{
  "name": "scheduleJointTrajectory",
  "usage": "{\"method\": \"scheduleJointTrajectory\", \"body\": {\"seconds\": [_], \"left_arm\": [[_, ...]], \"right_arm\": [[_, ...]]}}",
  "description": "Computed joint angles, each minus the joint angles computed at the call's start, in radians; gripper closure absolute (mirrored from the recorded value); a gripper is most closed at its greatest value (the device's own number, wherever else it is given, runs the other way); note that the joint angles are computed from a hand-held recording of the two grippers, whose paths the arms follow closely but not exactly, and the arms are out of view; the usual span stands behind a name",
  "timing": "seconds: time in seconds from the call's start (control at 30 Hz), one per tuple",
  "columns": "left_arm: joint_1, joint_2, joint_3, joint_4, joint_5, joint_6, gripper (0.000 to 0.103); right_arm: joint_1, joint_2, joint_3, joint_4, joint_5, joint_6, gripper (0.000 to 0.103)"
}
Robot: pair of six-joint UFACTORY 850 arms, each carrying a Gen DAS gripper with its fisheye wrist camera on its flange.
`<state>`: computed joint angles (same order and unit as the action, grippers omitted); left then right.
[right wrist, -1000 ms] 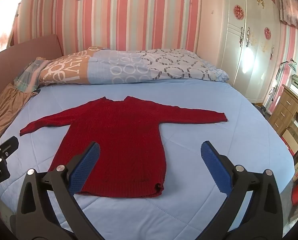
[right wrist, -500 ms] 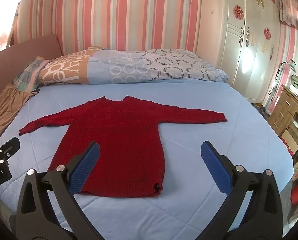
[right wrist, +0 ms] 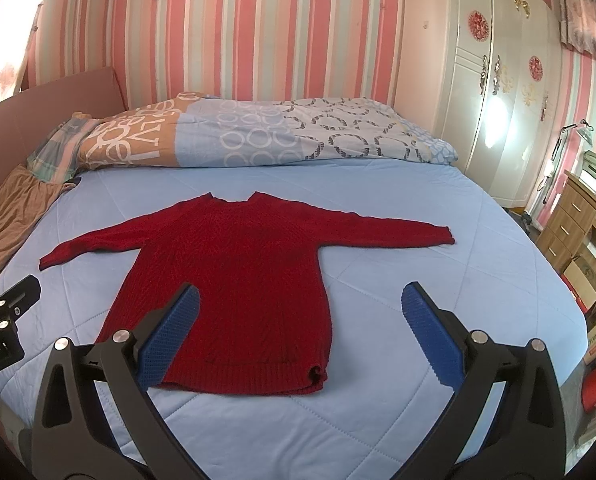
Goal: Fold small clothes
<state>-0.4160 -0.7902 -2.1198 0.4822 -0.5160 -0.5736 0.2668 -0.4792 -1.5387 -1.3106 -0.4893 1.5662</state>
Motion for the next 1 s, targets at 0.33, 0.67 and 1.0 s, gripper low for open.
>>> {"method": "scheduleJointTrajectory", "body": {"seconds": [0.33, 0.67, 1.0], "left_arm": [[0.000, -0.003, -0.005, -0.001, -0.003, 0.001, 0.002], [0.005, 0.002, 0.012, 0.003, 0.011, -0.003, 0.002], [0.007, 0.004, 0.020, 0.004, 0.016, -0.004, 0.002]], "right_arm": [[0.005, -0.004, -0.009, 0.005, -0.006, -0.013, 0.003], [0.008, -0.010, -0.020, 0.017, -0.010, -0.032, 0.003], [0.005, -0.013, -0.031, 0.044, -0.012, -0.059, 0.003]]}}
